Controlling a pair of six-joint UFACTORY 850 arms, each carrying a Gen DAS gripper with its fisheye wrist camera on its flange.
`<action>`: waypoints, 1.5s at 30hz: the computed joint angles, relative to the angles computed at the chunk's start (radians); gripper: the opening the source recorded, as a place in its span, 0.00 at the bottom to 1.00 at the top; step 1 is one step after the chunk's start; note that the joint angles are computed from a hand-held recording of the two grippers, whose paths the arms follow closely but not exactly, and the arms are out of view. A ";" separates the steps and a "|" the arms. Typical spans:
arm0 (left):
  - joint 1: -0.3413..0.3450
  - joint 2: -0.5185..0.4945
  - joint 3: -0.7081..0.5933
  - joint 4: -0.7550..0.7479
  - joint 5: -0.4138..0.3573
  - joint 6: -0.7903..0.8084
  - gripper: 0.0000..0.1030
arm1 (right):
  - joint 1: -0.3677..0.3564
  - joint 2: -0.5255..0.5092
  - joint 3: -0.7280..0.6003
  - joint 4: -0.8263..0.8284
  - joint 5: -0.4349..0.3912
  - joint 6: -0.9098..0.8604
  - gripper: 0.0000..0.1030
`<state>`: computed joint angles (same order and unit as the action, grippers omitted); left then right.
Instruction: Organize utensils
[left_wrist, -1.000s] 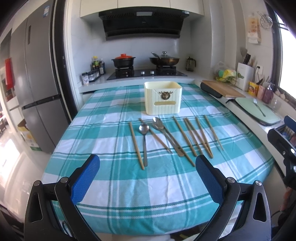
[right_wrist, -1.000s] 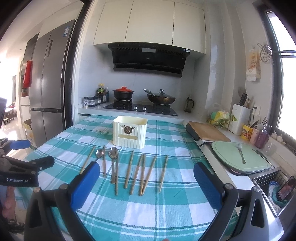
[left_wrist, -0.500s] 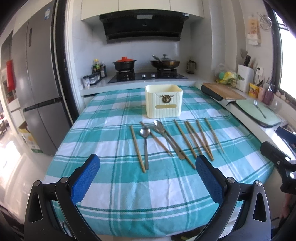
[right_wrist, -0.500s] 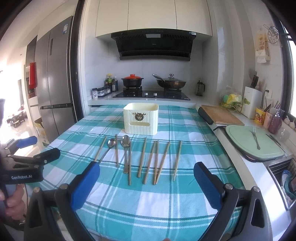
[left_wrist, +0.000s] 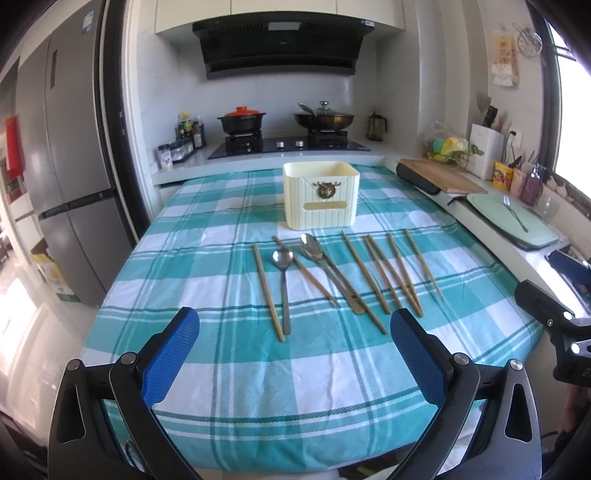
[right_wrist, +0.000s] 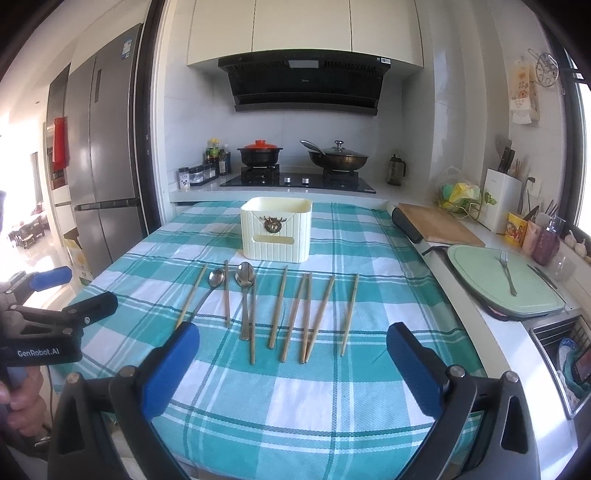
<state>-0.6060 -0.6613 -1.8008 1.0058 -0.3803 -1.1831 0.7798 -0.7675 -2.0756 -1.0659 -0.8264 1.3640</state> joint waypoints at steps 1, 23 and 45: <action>0.000 -0.001 -0.001 -0.005 0.000 0.005 1.00 | 0.000 -0.002 -0.003 0.001 -0.003 0.000 1.00; 0.041 -0.029 -0.032 -0.072 -0.005 0.013 1.00 | -0.024 0.032 0.069 -0.075 0.031 0.142 1.00; 0.154 -0.407 -0.588 -0.773 -0.183 0.707 0.99 | -0.164 -0.004 0.075 0.164 0.150 0.048 0.71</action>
